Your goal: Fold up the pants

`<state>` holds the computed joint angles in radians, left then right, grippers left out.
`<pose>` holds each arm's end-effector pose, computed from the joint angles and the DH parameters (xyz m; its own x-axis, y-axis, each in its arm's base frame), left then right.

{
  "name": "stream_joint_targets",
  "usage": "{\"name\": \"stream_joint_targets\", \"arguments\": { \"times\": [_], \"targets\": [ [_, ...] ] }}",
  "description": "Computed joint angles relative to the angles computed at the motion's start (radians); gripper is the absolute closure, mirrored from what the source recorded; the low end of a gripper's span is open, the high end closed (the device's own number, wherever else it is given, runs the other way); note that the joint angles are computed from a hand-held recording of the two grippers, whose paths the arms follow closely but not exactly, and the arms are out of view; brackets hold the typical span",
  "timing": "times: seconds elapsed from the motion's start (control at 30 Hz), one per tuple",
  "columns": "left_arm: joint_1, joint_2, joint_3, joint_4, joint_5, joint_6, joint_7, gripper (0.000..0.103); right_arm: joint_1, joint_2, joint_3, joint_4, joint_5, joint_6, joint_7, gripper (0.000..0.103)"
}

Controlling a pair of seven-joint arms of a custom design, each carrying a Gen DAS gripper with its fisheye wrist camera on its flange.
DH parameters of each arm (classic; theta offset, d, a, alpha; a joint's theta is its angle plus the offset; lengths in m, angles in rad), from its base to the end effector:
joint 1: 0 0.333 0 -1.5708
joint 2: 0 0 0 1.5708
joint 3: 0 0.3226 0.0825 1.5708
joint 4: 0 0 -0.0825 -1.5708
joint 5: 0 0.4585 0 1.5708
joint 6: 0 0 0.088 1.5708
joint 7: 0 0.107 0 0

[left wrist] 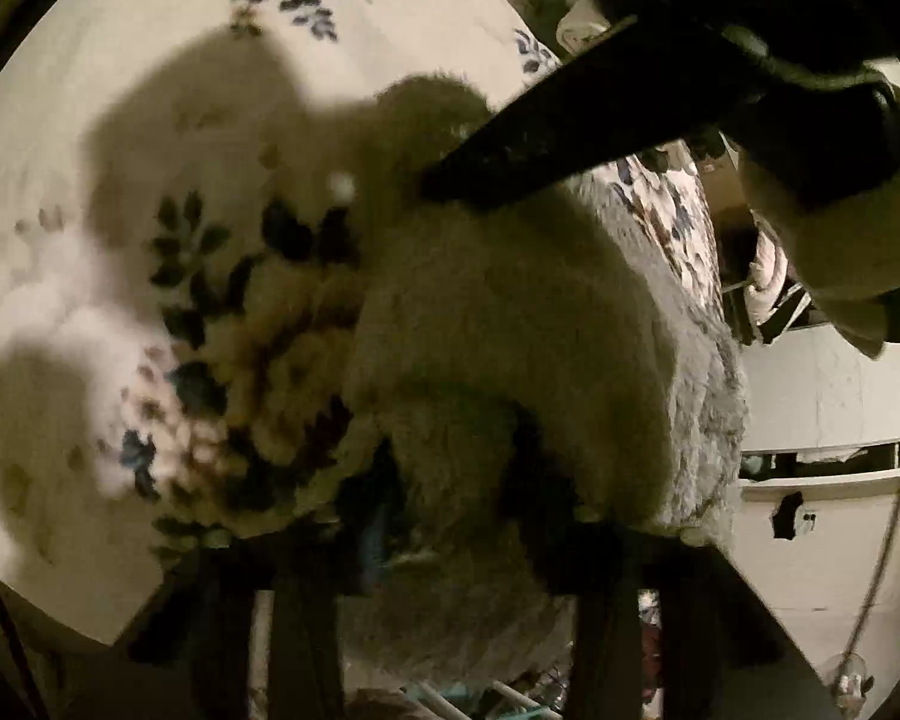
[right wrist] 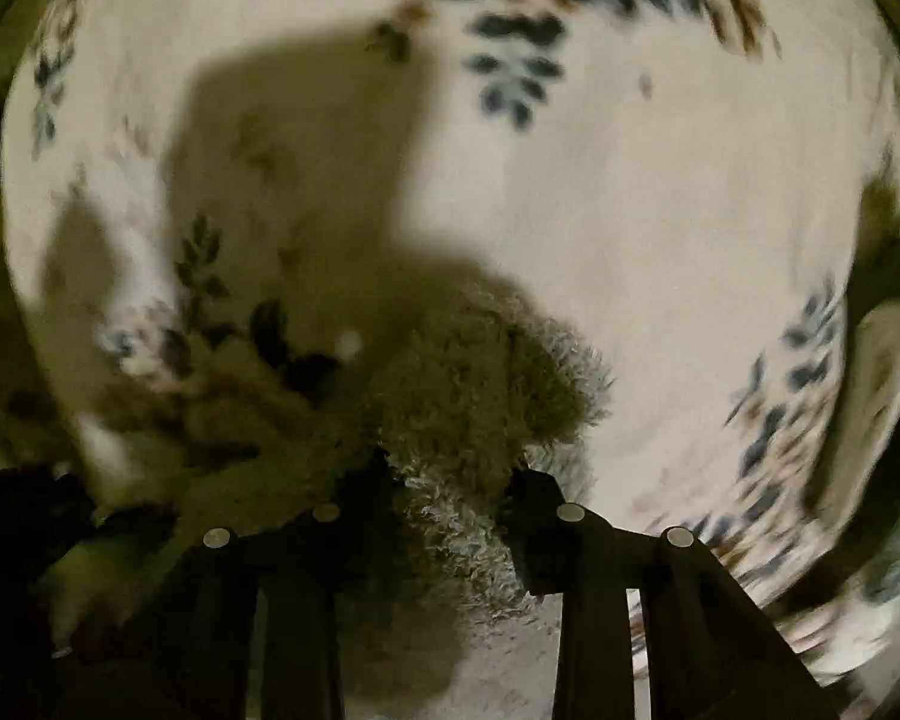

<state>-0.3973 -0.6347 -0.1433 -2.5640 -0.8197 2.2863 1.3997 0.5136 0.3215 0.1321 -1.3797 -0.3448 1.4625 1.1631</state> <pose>0.3830 -0.2505 0.4912 0.0334 -0.7624 0.6462 -0.9903 -0.1123 -0.0814 0.5948 0.3835 0.5172 0.8703 -0.4581 0.1808 -0.4925 -0.8064 0.3274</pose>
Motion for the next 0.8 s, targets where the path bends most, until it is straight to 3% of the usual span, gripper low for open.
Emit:
{"name": "stream_joint_targets", "arguments": {
  "times": [0.07, 0.37, 0.47, 0.53, 0.6, 0.63, 0.7, 0.77, 0.8],
  "targets": [
    [-0.011, -0.039, 0.008, -0.033, -0.022, 0.007, 0.008, 0.079, -0.006, -0.035, -0.008, -0.052, -0.031, 0.088, 0.023, 0.078],
    [-0.031, -0.132, 0.016, -0.105, -0.032, 0.003, -0.016, 0.081, -0.035, -0.027, -0.02, -0.075, -0.037, 0.119, 0.074, 0.078],
    [-0.026, -0.12, 0.027, -0.086, -0.019, -0.021, -0.009, 0.08, -0.069, 0.05, -0.028, 0.055, 0.099, 0.02, 0.162, 0.077],
    [-0.011, -0.117, 0.034, -0.076, -0.029, -0.035, -0.045, 0.072, -0.102, 0.116, -0.027, 0.177, 0.21, -0.074, 0.188, 0.063],
    [0.002, -0.138, 0.046, -0.091, -0.06, -0.01, -0.069, 0.067, -0.156, 0.189, -0.021, 0.323, 0.37, -0.186, 0.239, 0.031],
    [0.011, -0.136, 0.048, -0.09, -0.072, 0.013, -0.078, 0.059, -0.168, 0.204, -0.02, 0.36, 0.401, -0.208, 0.253, 0.026],
    [0.018, -0.105, 0.047, -0.07, -0.068, 0.027, -0.075, 0.053, -0.181, 0.223, -0.014, 0.408, 0.428, -0.246, 0.233, 0.024],
    [0.01, -0.044, 0.051, -0.037, -0.066, 0.038, -0.021, 0.055, -0.168, 0.235, -0.021, 0.425, 0.397, -0.277, 0.214, 0.024],
    [0.001, -0.019, 0.055, -0.023, -0.074, 0.038, 0.012, 0.068, -0.158, 0.234, -0.024, 0.419, 0.386, -0.293, 0.225, 0.024]
  ]
}}
